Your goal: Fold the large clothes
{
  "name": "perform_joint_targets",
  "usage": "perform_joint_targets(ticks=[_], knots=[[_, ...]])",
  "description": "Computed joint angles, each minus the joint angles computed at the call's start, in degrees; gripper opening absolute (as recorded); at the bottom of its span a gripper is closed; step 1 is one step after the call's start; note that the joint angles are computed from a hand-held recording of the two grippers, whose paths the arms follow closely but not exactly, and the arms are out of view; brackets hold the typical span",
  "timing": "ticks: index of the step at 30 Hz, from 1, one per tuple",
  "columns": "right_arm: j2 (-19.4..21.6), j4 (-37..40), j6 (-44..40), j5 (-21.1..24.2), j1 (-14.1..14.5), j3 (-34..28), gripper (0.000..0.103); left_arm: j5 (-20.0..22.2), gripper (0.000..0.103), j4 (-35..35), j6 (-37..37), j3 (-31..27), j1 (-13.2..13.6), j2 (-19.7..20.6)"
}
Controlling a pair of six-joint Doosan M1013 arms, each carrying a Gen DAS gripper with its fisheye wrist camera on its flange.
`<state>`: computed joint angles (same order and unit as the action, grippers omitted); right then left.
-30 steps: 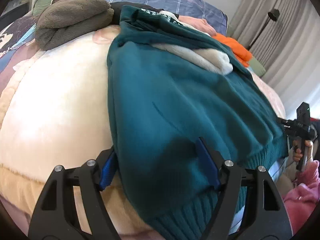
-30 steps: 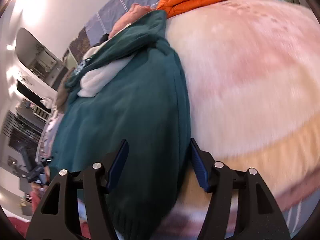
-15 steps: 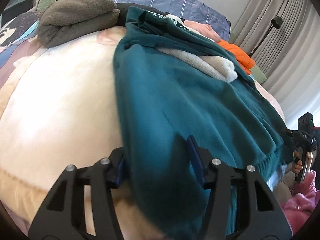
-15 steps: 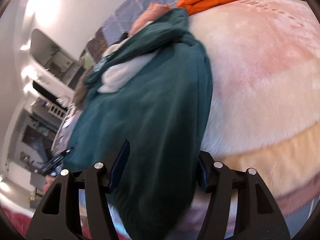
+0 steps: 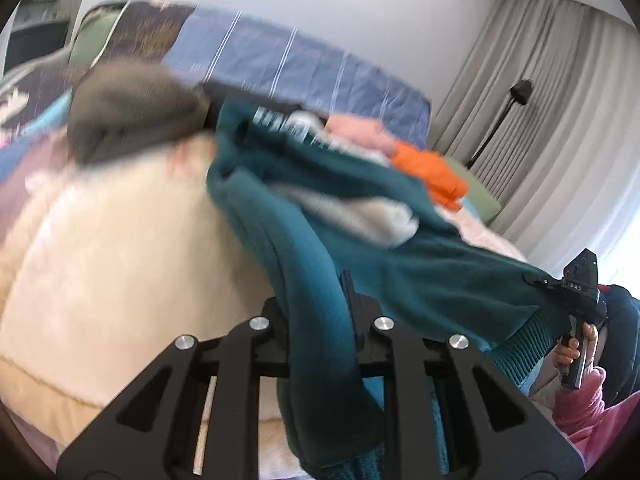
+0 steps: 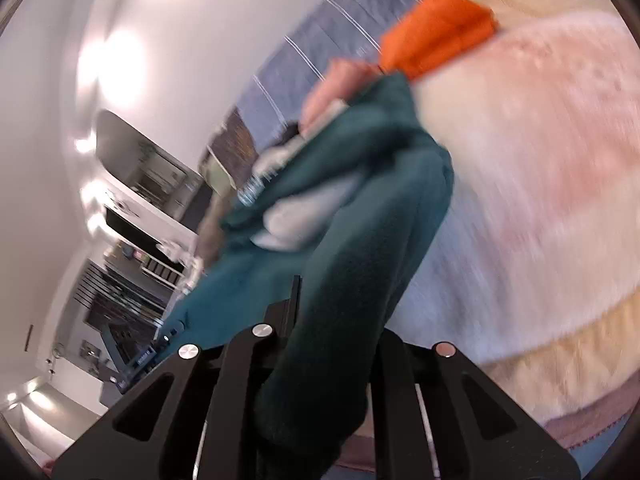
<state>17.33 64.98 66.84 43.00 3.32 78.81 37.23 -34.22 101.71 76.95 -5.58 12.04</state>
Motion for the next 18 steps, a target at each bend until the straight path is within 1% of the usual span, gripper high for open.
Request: perform_joint_targets(ticks=[4,6,9,11,12,13,14,16,18], knots=[[-2.53,5.39,-6.62,-0.28,-0.61,1.63,0.011,-2.71,0.017,-7.37,4.81,1.94,0.64,-2.93],[-4.76,7.44,-9.77,0.05,-1.37,3.44,0.011,-3.6,0.017,-7.43,5.21,3.65,0.66,-5.21],[-7.77,4.7,-11.27,-0.14,-1.43,5.19,0.011,-3.6,0.018,-6.89,4.48,5.39,0.71,-7.91],[-8.15,0.9,-10.89,-0.81,-0.81,5.35,0.012,-3.46,0.019,-4.66,3.2,5.74,0.22,-8.63],[-7.79,-1.51,-9.79,-1.07,-0.42,5.03,0.012,-3.24,0.02,-2.12,1.66,5.67,-0.22,-8.61],[-7.16,-2.72,-8.91,-1.26,-0.19,4.74,0.012,-2.99,0.02,2.13,-1.08,5.41,-1.04,-8.11],[-6.51,-3.39,-7.8,-1.63,0.01,4.38,0.012,-2.96,0.02,4.31,-2.62,5.28,-1.36,-7.76],[-5.58,-3.37,-6.22,-2.57,0.11,4.12,0.012,-2.49,0.02,8.39,-6.88,4.98,-1.58,-6.82],[-5.21,-1.2,-6.8,-3.27,-0.18,4.25,0.012,-2.95,0.02,7.33,-7.1,4.71,-1.29,-6.23]])
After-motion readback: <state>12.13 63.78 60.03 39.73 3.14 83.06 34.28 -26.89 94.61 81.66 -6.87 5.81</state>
